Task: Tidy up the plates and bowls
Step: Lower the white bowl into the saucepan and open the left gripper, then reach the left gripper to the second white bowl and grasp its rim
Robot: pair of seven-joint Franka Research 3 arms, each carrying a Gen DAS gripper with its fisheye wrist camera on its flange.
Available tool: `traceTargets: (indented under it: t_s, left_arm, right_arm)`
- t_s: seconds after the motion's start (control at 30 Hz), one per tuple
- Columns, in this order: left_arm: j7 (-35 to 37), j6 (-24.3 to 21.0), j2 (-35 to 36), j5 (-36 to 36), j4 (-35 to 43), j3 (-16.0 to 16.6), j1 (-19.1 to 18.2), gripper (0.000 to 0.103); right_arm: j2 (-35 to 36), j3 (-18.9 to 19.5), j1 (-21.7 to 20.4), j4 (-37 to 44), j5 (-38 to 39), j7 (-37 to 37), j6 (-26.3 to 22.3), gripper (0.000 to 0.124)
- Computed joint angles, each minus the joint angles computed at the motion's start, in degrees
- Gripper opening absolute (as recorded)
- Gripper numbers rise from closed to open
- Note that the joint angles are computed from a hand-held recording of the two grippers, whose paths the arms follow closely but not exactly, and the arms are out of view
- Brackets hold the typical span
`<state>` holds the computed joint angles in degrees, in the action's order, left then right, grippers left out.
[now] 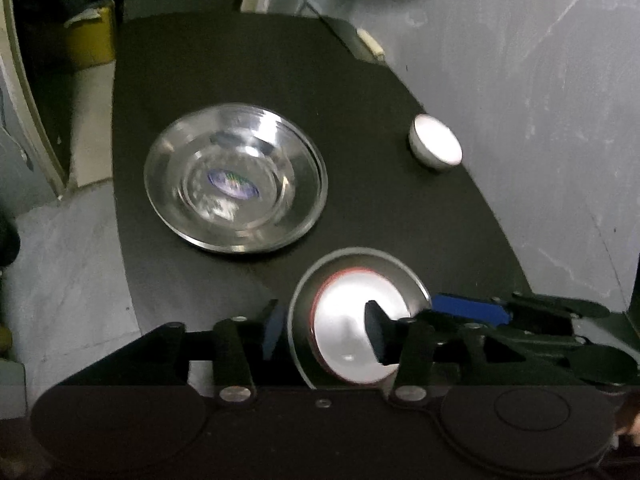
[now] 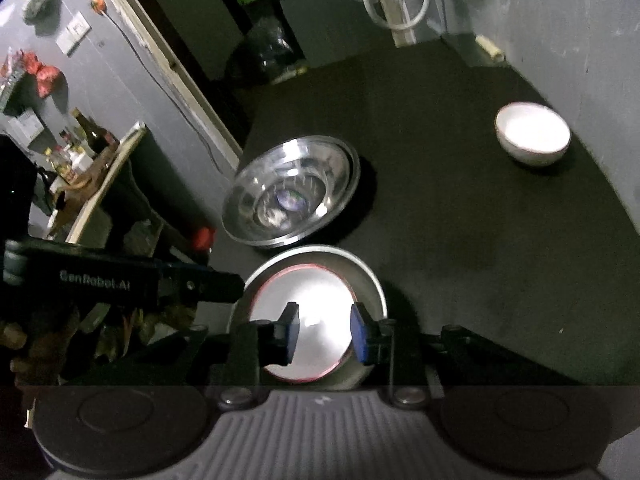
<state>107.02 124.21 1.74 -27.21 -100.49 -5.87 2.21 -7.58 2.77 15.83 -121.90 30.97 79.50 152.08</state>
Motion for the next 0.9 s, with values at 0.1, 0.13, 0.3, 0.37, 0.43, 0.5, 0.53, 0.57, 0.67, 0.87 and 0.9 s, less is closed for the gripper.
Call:
traceTargets:
  t_s: [0.1, 0.13, 0.3, 0.37, 0.43, 0.5, 0.53, 0.57, 0.67, 0.87, 0.9]
  left_arm:
    - [0.0, 2.1, 0.0, -0.4, 0.4, 0.0, 0.0, 0.076]
    - [0.0, 3.0, 0.1, -0.5, 0.6, 0.0, 0.0, 0.085]
    - [-1.6, 3.8, 2.1, 1.7, 2.9, -0.5, -0.2, 0.100]
    - [-2.6, 3.8, 3.2, 2.6, 4.0, -0.9, -0.3, 0.102]
    - [-3.4, 4.8, 3.6, 2.9, 4.3, -1.3, -0.4, 0.102]
    - [-2.9, 6.9, 3.8, 1.5, 3.8, -1.9, -0.5, 0.102]
    - [-2.7, 8.2, 3.9, 0.9, 3.6, -2.1, -0.6, 0.102]
    - [-2.6, 9.3, 4.1, 0.5, 3.6, -2.4, -0.8, 0.102]
    - [-2.9, 11.0, 5.2, 0.6, 4.5, -3.0, -1.4, 0.102]
    - [-5.2, 12.3, 9.3, 4.4, 9.1, -4.4, -2.7, 0.102]
    - [-5.6, 12.2, 10.3, 5.2, 10.4, -4.7, -2.8, 0.102]
  right_arm:
    - [-0.9, -0.2, 0.1, -0.6, 0.8, -0.7, 1.9, 0.044]
    - [-1.1, -0.2, 0.0, -0.8, 0.7, -0.5, 2.5, 0.048]
    - [-1.6, -0.2, -1.0, -1.5, -1.8, 1.8, 4.2, 0.074]
    - [-1.9, -0.4, -1.4, -2.1, -2.4, 2.3, 5.0, 0.081]
    - [-2.1, -0.7, -1.7, -2.5, -2.5, 2.8, 5.8, 0.090]
    - [-2.2, -1.2, -1.9, -3.2, -1.8, 2.8, 7.3, 0.095]
    - [-2.2, -1.5, -1.8, -3.4, -1.0, 2.7, 7.9, 0.098]
    - [-2.1, -2.1, -1.5, -3.7, 1.2, 1.5, 8.8, 0.100]
    - [-1.7, -5.0, 1.0, -4.4, 14.4, -7.6, 11.7, 0.103]
    - [1.4, -5.7, 0.9, -3.4, 33.2, -21.0, 16.4, 0.103]
    - [2.2, -5.4, 0.5, -3.0, 35.3, -22.9, 17.7, 0.103]
